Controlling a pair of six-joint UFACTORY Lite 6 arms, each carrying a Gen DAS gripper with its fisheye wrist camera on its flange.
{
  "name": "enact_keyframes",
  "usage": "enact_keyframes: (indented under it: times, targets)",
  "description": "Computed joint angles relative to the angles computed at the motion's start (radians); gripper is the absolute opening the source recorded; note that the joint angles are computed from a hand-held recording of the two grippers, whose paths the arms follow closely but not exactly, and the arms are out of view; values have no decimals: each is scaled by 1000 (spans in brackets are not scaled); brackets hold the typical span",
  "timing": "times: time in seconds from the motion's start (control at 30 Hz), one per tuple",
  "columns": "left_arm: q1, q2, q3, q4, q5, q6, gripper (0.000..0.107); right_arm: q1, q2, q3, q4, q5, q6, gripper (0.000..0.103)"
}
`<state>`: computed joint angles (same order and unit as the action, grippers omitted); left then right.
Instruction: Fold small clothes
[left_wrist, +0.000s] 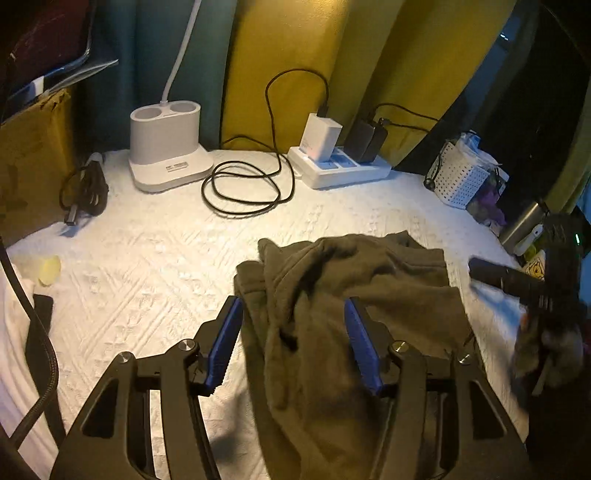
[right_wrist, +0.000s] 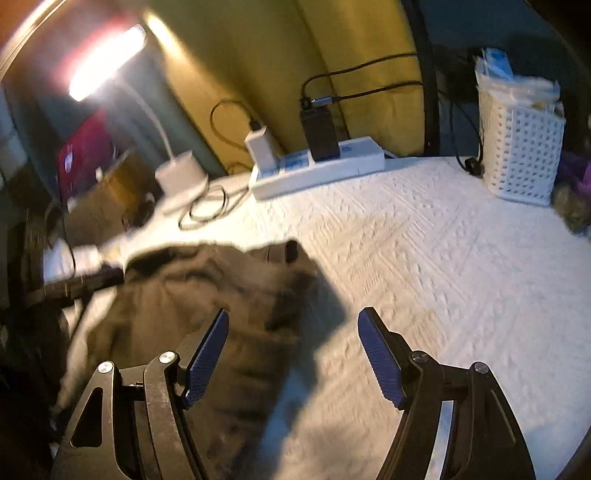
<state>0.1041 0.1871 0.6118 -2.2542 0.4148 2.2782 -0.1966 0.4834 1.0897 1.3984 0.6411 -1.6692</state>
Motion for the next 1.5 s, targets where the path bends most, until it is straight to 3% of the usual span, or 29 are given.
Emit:
enact_keyframes:
  times: [0.07,0.13,0.3,0.43,0.53,0.67,0.83,0.9,0.97,1.03,1.1,1.17,1.27,1.5]
  targets:
    - [0,11,1,-24,-11,20,57,13,58,66,-24,5,50,51]
    - [-2,32,5,-39,-3,30,57,39,117,128,-59,-13,99,48]
    - [-33,81,17,-134,12,121,57,99,200,196,-96,-20,139,20]
    - [-58,116,34,-238,-5,227,56,140,239,297,-117,-59,156,14]
    - [-65,133,38,-267,-8,276,40,180,293,386,-174,-109,192,14]
    - [-60,144,33,-314,1,322,36,213,355,426,-180,-184,166,14]
    - [-49,70,-14,-347,7,333,34,208,319,368,-108,-237,94,18]
    - [-35,32,-32,-349,4,314,33,207,291,327,-56,-275,33,28]
    - [-19,-1,-46,-350,-13,293,34,199,254,282,-9,-293,-21,31]
    - [14,-45,-67,-262,-32,197,34,187,198,219,49,-306,-88,40]
    - [40,-118,-121,-141,-23,94,41,180,129,139,138,-314,-190,69]
    - [35,-185,-172,-68,-19,32,47,166,66,64,195,-296,-263,71]
    - [-7,-295,-268,29,-36,-53,47,156,-48,-77,244,-283,-342,71]
    - [-119,-472,-445,9,-63,-99,47,170,-258,-371,343,-277,-449,71]
